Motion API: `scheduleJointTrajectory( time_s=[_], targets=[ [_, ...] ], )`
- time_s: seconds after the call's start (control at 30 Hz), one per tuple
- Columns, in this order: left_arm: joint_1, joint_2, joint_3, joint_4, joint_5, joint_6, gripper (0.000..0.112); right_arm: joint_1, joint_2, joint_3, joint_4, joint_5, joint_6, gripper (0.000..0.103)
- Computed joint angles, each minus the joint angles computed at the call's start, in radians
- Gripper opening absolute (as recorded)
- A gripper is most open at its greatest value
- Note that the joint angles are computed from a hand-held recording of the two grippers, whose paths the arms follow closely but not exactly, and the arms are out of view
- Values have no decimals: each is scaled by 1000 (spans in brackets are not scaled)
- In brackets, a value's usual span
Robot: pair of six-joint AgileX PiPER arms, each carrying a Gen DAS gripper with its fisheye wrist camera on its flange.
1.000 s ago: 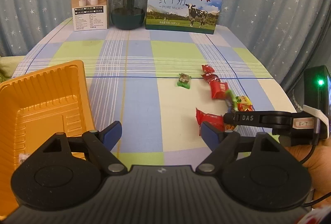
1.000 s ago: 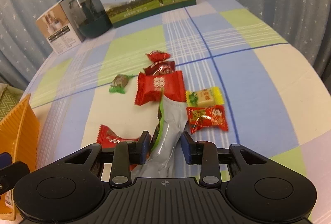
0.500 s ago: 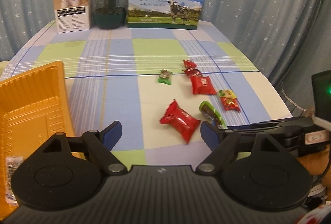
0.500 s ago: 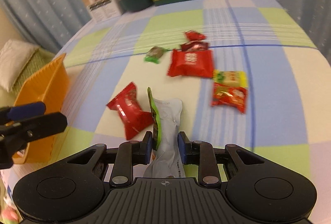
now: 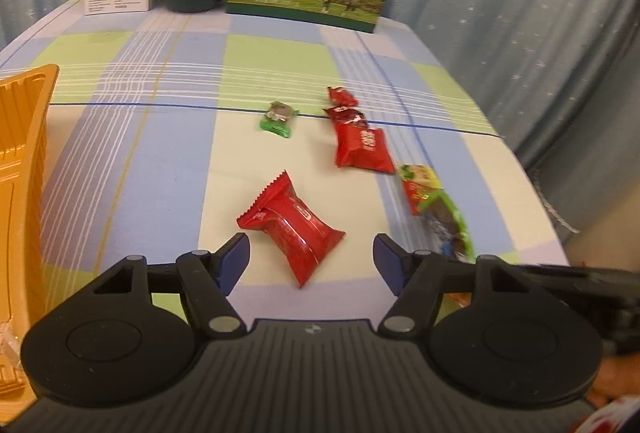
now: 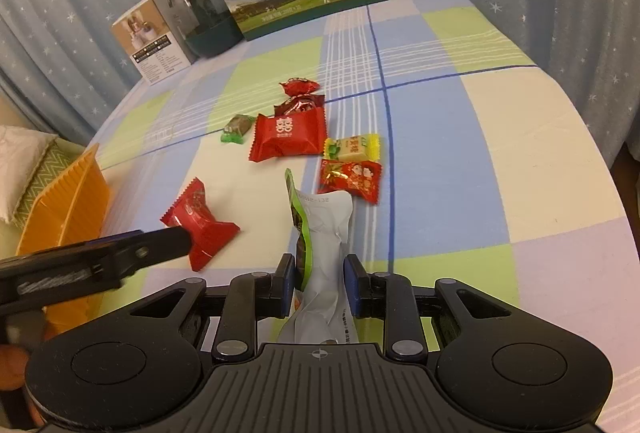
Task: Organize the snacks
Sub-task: 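Grasp the silver foil pouch with the right tool while the left tool grasps a red wrapped candy, then carry the red candy and silver pouch into the orange tray and open both tools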
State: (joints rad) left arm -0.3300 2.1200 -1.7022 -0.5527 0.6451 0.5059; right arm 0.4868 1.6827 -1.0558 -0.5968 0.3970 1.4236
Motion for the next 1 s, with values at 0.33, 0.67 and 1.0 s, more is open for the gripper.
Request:
scheduleJointTrajectory(
  time_s=[0.33,0.67,1.0],
  targets=[
    [-25,127,-142,55,-7,-158,35,28,12,-16,-78,48,82,27],
    [-18,62,-70,89,5,-84,23,49,18,-38,-70,56,75,27],
    [55,-109,50,15,59,27,23,114,-24,-116,-63,155,70,27]
  ],
)
